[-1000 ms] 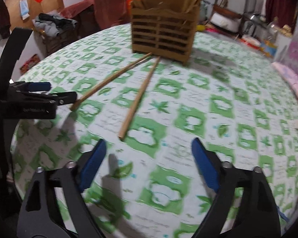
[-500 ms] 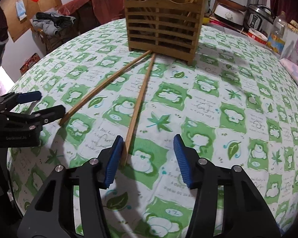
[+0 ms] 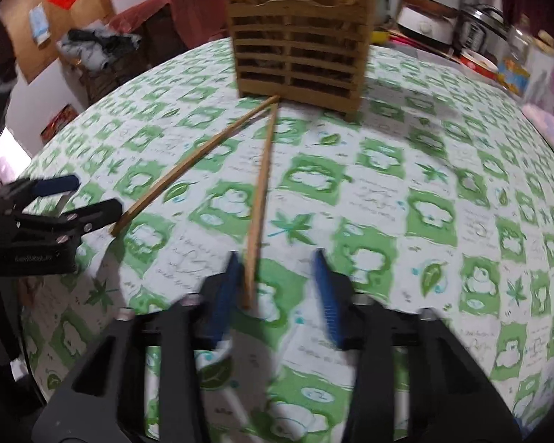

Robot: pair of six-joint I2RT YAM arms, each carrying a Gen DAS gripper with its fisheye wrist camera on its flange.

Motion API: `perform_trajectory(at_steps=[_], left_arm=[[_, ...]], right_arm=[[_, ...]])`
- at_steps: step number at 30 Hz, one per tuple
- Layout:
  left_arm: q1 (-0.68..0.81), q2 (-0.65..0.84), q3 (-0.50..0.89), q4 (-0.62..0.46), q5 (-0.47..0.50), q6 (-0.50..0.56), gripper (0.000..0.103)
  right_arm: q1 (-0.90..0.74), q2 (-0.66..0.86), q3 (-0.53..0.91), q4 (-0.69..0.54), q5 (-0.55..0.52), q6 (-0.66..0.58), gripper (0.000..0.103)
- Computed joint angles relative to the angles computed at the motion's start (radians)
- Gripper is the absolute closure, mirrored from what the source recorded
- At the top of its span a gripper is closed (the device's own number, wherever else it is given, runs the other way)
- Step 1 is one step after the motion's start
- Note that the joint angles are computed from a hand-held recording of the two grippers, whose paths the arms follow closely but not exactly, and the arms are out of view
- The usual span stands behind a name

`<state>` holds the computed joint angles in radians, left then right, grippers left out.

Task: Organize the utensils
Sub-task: 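Close the right gripper on a chopstick while the left gripper closes on another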

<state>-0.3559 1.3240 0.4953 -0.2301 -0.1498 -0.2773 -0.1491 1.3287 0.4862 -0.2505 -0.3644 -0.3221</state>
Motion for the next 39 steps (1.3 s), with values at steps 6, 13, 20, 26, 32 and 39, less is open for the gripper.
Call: perform_trajectory(at_steps=[6,13,20,26,32,39], left_arm=[[0.003,0.037,0.079,-0.126,0.028,0.008,0.004],[0.019,0.025,0.058,-0.103,0.053,0.047,0.004],[0.004,-0.003,0.049,-0.118,0.075,0.075,0.005],[-0.090,-0.066,0.018,-0.115,0.056,0.103,0.005],[-0.091,0.020,0.061,-0.090,0.100,0.114,0.016],[-0.147,0.041,0.058,-0.033,0.097,0.146,0.063]], right_arm=[[-0.057,0.035,0.018,-0.018,-0.074,-0.019,0.075],[-0.073,0.050,0.028,-0.030,-0.105,-0.024,0.073],[-0.085,0.052,0.029,-0.031,-0.117,-0.023,0.077],[-0.101,0.066,0.037,-0.037,-0.130,-0.034,0.077],[-0.116,0.071,0.040,-0.043,-0.148,-0.030,0.077],[-0.119,0.076,0.041,-0.042,-0.151,-0.037,0.078]])
